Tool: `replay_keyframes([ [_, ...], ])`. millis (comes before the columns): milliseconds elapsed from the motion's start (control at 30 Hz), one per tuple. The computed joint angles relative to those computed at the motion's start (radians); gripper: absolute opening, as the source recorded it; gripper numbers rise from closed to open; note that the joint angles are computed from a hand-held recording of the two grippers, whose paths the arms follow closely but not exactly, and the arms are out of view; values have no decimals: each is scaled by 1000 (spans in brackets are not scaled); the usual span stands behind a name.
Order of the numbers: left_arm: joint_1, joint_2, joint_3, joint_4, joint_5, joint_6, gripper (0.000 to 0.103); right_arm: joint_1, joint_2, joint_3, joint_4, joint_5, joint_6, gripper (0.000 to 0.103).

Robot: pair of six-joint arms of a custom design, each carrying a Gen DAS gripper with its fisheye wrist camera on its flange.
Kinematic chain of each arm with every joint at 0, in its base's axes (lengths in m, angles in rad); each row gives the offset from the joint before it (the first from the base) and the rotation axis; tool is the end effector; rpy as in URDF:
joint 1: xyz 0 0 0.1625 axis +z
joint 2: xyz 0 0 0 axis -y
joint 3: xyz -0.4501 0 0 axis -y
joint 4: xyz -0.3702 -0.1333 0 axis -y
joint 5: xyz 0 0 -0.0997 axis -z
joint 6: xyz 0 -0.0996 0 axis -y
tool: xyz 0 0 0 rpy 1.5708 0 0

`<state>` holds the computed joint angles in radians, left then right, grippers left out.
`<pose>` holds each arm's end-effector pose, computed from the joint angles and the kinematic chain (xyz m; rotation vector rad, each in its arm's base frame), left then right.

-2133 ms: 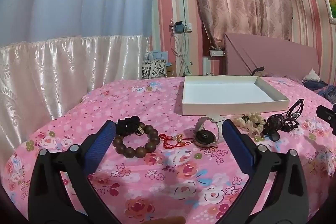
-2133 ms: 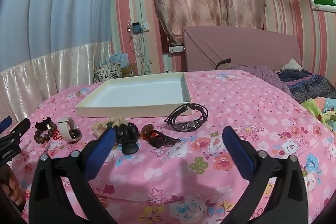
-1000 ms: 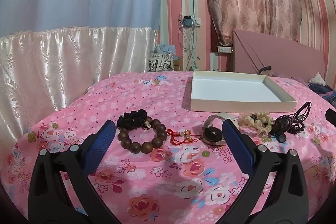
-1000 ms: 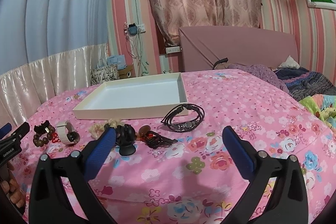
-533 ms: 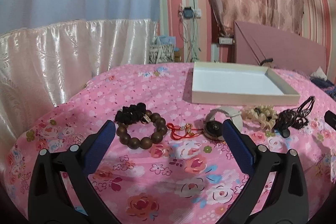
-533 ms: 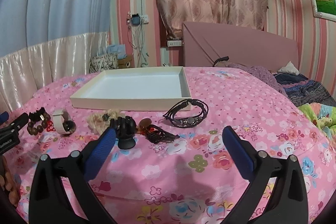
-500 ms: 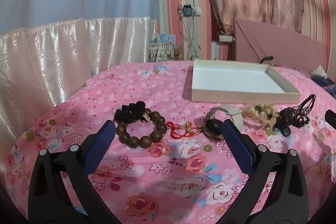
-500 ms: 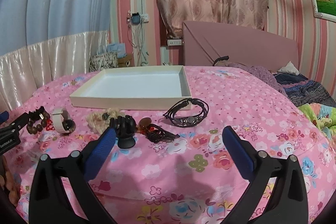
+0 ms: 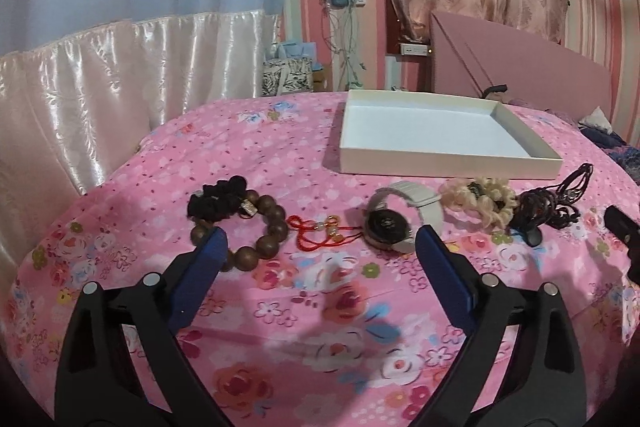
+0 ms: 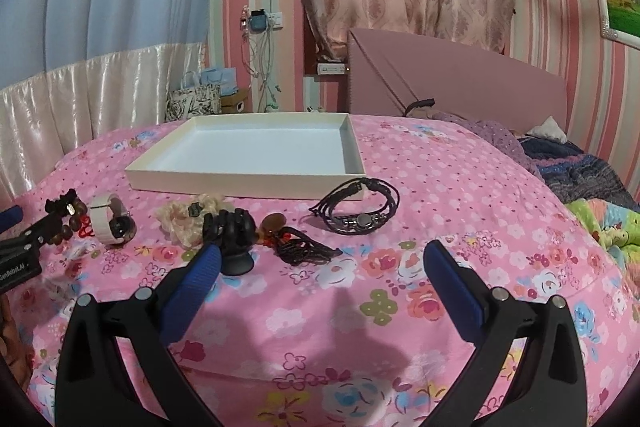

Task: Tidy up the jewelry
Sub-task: 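Close the left gripper on the white-band watch and lift it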

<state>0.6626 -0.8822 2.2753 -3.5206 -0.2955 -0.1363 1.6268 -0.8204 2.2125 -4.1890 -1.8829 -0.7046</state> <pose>-0.2153 -0.4579 0.1737 0.3547 1.9794 -1.2143 0.1303 -0.4891 0.1892 0.5752 -2.0779 1.3215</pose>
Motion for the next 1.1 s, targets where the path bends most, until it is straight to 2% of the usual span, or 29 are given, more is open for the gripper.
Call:
replay_keyframes([
  [200, -6, 6, -28, 36, -39, 9, 93, -9, -23, -4, 57, 20, 7, 101],
  [433, 31, 30, -115, 119, -77, 4, 92, -16, -37, -24, 104, 15, 22, 101],
  [600, 56, 26, -153, 274, -115, -89, 85, -24, -54, -48, 199, 12, 31, 101],
  [700, 69, 48, -179, 317, -105, -106, 84, -29, -61, -80, 274, 5, 12, 101],
  [767, 79, 54, -194, 349, -108, -119, 80, -28, -57, -107, 325, -19, -5, 100],
  [833, 92, 58, -214, 381, -118, -134, 68, -28, -64, -130, 400, -34, 9, 94],
  [900, 107, 50, -226, 419, -144, -152, 55, -31, -68, -157, 487, -48, 35, 80],
  [933, 119, 40, -233, 451, -171, -171, 51, -33, -69, -167, 518, -51, 45, 77],
  [1067, 133, 31, -231, 441, -220, -176, 35, -47, -79, -202, 646, -33, 93, 67],
  [1100, 138, 30, -232, 431, -233, -165, 28, -51, -81, -207, 676, -23, 101, 62],
])
